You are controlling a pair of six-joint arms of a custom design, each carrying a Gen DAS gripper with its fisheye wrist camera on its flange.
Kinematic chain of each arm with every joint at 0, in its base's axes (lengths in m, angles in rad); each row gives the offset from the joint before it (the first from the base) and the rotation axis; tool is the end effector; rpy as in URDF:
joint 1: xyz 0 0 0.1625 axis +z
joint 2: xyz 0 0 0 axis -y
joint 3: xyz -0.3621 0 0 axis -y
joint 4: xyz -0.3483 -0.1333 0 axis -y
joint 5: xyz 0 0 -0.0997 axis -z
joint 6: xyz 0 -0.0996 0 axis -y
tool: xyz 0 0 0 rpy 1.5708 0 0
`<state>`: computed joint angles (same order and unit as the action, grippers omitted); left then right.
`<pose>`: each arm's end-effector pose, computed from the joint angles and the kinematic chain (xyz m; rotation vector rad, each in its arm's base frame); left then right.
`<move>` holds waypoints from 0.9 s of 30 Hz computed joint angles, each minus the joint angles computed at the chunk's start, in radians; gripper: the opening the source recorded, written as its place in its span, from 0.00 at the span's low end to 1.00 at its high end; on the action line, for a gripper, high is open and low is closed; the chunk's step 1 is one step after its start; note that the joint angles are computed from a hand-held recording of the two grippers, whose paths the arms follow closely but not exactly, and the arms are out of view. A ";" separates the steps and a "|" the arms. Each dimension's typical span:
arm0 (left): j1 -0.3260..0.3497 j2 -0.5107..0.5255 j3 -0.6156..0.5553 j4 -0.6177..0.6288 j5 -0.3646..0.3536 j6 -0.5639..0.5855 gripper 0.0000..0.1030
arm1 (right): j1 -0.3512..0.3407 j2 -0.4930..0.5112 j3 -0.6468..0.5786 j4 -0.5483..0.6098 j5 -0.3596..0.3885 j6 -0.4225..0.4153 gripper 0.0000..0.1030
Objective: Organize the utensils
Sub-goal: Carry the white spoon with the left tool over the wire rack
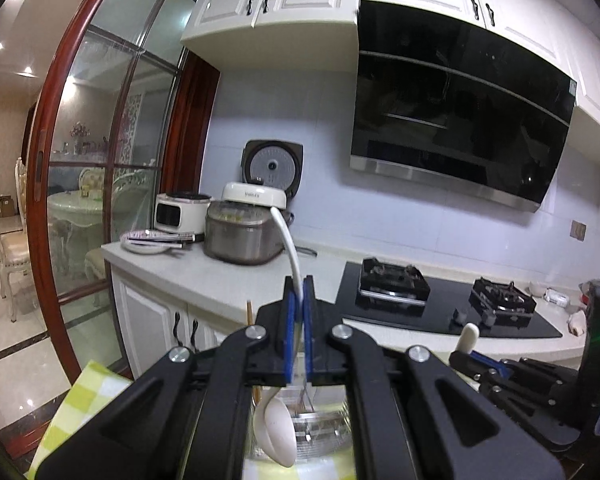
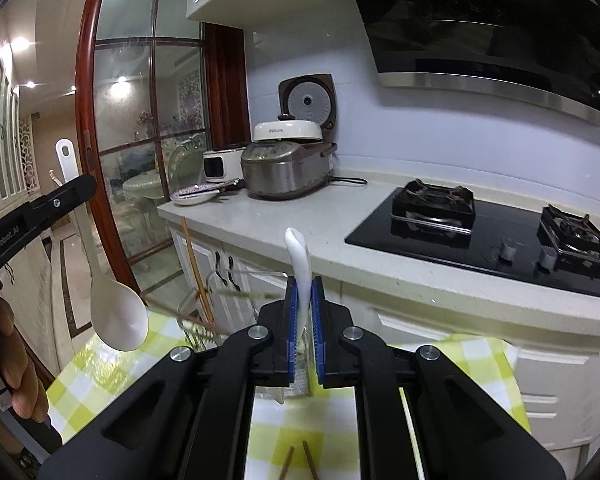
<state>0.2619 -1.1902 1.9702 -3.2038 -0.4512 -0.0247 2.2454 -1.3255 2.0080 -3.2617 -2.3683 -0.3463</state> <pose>-0.4063 -0.3397 0.3003 0.8159 2.1373 -1.6384 0.3421 -0.3285 0.3413 0.6236 -2.1523 1.3384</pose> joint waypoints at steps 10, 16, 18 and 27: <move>0.085 0.080 -0.089 -0.216 -0.088 0.206 0.04 | -0.070 0.100 -0.095 -0.028 0.112 -0.026 0.09; 0.151 0.151 -0.144 -0.267 -0.173 0.249 0.04 | -0.094 0.149 -0.137 -0.038 0.134 -0.045 0.09; 0.169 0.170 -0.148 -0.279 -0.192 0.246 0.04 | -0.099 0.156 -0.143 -0.037 0.141 -0.048 0.09; 0.205 0.228 -0.147 -0.318 -0.229 0.263 0.04 | -0.140 0.171 -0.138 -0.043 0.193 -0.038 0.09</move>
